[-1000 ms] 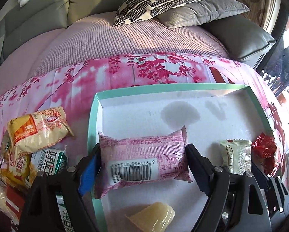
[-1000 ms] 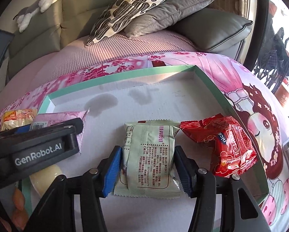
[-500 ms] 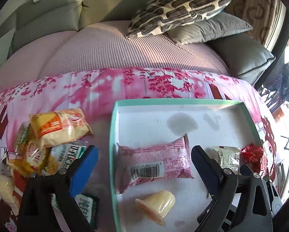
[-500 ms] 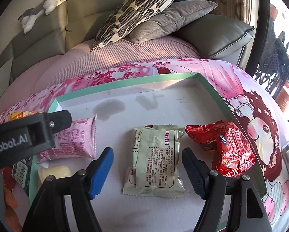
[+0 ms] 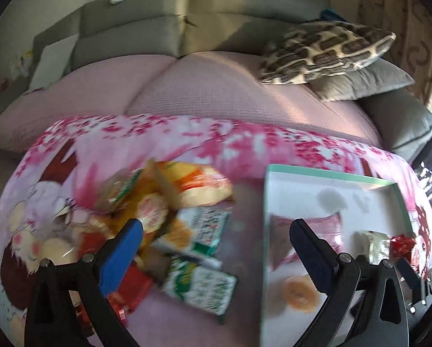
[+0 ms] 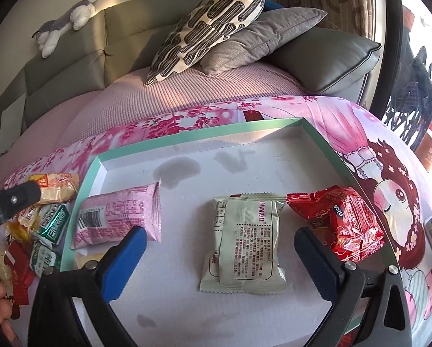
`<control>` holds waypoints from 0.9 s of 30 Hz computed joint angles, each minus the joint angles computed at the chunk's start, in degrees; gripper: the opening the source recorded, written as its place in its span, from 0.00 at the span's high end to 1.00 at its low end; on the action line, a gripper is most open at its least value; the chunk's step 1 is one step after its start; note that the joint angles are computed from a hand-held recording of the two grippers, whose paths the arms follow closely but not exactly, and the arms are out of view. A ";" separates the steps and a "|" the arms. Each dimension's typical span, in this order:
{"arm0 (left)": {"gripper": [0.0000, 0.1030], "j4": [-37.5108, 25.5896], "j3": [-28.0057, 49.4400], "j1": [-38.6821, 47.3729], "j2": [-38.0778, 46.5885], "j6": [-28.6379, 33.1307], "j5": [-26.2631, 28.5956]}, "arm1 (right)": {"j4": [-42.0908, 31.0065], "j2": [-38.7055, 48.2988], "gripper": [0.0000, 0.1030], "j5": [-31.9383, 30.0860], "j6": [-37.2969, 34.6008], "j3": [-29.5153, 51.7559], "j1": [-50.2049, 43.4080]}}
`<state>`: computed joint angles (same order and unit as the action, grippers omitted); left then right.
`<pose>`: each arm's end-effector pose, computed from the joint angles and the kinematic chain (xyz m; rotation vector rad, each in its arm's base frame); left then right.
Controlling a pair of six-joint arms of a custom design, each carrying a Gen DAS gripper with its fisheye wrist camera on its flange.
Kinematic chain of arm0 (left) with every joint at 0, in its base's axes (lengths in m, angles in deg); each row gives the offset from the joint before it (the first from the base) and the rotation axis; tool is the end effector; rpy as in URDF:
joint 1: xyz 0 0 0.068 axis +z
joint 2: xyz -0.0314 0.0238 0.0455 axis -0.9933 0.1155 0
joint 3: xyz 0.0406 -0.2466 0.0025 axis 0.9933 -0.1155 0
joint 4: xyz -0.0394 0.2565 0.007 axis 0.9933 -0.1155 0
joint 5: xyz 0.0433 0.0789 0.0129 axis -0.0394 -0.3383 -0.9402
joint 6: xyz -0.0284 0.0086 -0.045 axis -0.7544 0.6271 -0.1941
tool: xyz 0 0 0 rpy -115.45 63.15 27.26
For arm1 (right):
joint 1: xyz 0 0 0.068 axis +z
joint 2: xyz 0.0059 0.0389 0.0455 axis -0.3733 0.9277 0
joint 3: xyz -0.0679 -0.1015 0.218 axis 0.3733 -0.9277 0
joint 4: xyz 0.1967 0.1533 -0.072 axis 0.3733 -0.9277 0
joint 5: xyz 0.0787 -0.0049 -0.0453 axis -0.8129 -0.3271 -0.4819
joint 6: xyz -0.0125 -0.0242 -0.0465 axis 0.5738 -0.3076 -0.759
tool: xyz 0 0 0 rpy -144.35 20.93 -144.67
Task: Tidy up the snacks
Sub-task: 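Move both open tools back over the snack pile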
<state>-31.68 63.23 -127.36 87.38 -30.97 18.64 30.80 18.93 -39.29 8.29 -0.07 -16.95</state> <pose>0.2075 -0.1709 0.1583 -0.6986 2.3689 0.1703 0.2680 0.0290 0.1235 -0.3085 2.4065 0.1880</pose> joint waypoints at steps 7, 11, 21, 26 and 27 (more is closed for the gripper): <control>0.02 -5.61 -6.45 -3.04 -7.71 -6.20 -0.88 | -4.07 -5.40 0.00 2.85 -0.25 -1.35 2.53; 0.02 -9.62 -9.40 -5.04 -11.98 -10.84 -1.13 | -6.52 -8.27 0.00 3.44 0.36 -1.83 4.16; 0.02 -21.93 -15.72 -10.57 -23.24 -24.81 -2.02 | -10.68 -14.26 0.00 5.99 3.41 -3.70 13.20; 0.02 -28.86 -19.15 -13.65 -30.05 -32.71 -2.08 | -11.01 -16.07 0.00 6.96 5.76 -4.39 18.89; 0.02 -30.16 -19.94 -14.20 -31.64 -34.08 -1.98 | -10.94 -16.20 0.00 7.28 6.17 -4.53 20.24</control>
